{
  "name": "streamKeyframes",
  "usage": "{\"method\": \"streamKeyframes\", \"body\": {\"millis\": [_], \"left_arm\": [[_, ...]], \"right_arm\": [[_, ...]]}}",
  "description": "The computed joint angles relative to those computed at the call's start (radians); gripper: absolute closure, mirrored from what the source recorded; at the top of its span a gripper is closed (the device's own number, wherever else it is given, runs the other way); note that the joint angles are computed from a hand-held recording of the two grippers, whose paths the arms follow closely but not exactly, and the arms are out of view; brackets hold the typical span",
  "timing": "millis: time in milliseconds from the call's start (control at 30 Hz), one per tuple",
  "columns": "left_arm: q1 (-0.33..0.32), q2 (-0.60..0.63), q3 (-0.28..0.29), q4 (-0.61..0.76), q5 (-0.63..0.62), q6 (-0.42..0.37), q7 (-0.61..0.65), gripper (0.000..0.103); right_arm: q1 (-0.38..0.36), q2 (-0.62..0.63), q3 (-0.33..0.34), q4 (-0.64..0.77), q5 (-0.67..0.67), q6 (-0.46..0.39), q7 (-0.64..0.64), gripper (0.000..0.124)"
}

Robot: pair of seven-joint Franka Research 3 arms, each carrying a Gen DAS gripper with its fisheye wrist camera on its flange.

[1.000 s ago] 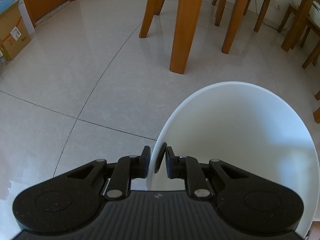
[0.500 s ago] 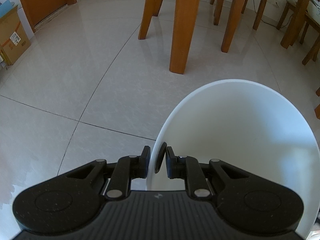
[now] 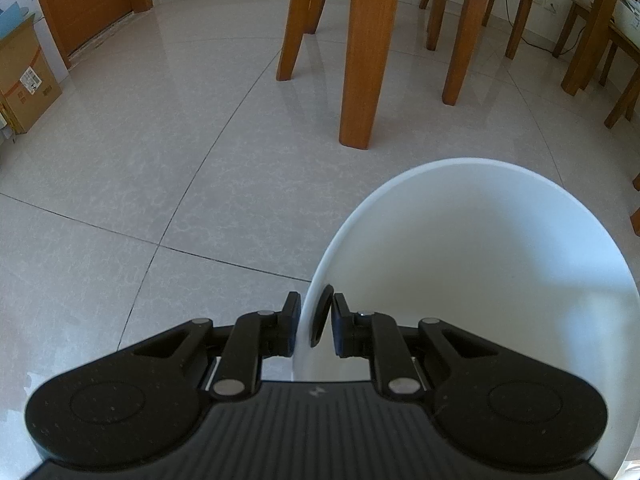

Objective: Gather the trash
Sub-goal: 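Lift the blue carton over the bin and release it, then grasp the small clear plastic cup with the right gripper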

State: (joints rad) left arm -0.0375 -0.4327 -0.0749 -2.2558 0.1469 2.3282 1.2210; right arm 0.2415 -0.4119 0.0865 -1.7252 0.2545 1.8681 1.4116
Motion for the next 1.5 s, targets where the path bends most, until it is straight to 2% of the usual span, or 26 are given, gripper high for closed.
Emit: {"method": "streamKeyframes", "body": {"millis": [100,133,167,333,533,667,900,1000,1133,1233,1400,1500], "left_arm": [[-0.001,-0.002,0.000,-0.005,0.000,0.008,0.003,0.089],[-0.001,-0.003,0.001,-0.007,-0.001,0.010,0.004,0.089],[-0.002,-0.003,0.003,-0.007,-0.005,0.012,0.004,0.089],[-0.007,-0.012,0.019,-0.020,-0.030,0.030,0.029,0.090],[-0.013,-0.017,0.040,-0.027,-0.074,0.045,0.070,0.091],[-0.010,-0.013,0.043,-0.020,-0.099,0.043,0.085,0.091],[-0.008,-0.015,0.040,-0.028,-0.102,0.061,0.112,0.092],[-0.009,-0.017,0.040,-0.031,-0.104,0.067,0.121,0.092],[-0.008,-0.013,0.039,-0.031,-0.105,0.073,0.127,0.092],[-0.006,-0.009,0.036,-0.025,-0.107,0.067,0.119,0.092],[-0.003,-0.007,0.032,-0.025,-0.104,0.069,0.109,0.092],[-0.003,-0.004,0.035,-0.022,-0.107,0.069,0.107,0.092]], "right_arm": [[0.005,0.040,-0.002,0.026,0.024,0.057,0.007,0.065],[0.005,0.044,0.001,0.025,0.023,0.076,0.012,0.056],[0.002,0.041,0.006,0.012,0.017,0.096,0.028,0.051],[0.007,-0.019,0.009,-0.119,0.038,0.191,0.073,0.047],[0.002,-0.137,-0.036,-0.284,0.110,0.221,0.096,0.046],[-0.026,-0.232,-0.045,-0.418,0.145,0.245,0.159,0.046],[-0.050,-0.356,-0.048,-0.591,0.137,0.203,0.185,0.045],[-0.055,-0.405,-0.018,-0.681,0.109,0.204,0.183,0.045],[-0.027,-0.451,0.009,-0.799,0.083,0.213,0.142,0.045],[-0.013,-0.471,0.049,-0.879,0.081,0.222,0.187,0.045],[0.044,-0.479,0.058,-0.986,0.105,0.256,0.201,0.046],[0.087,-0.452,0.040,-1.020,0.123,0.291,0.154,0.047]]}}
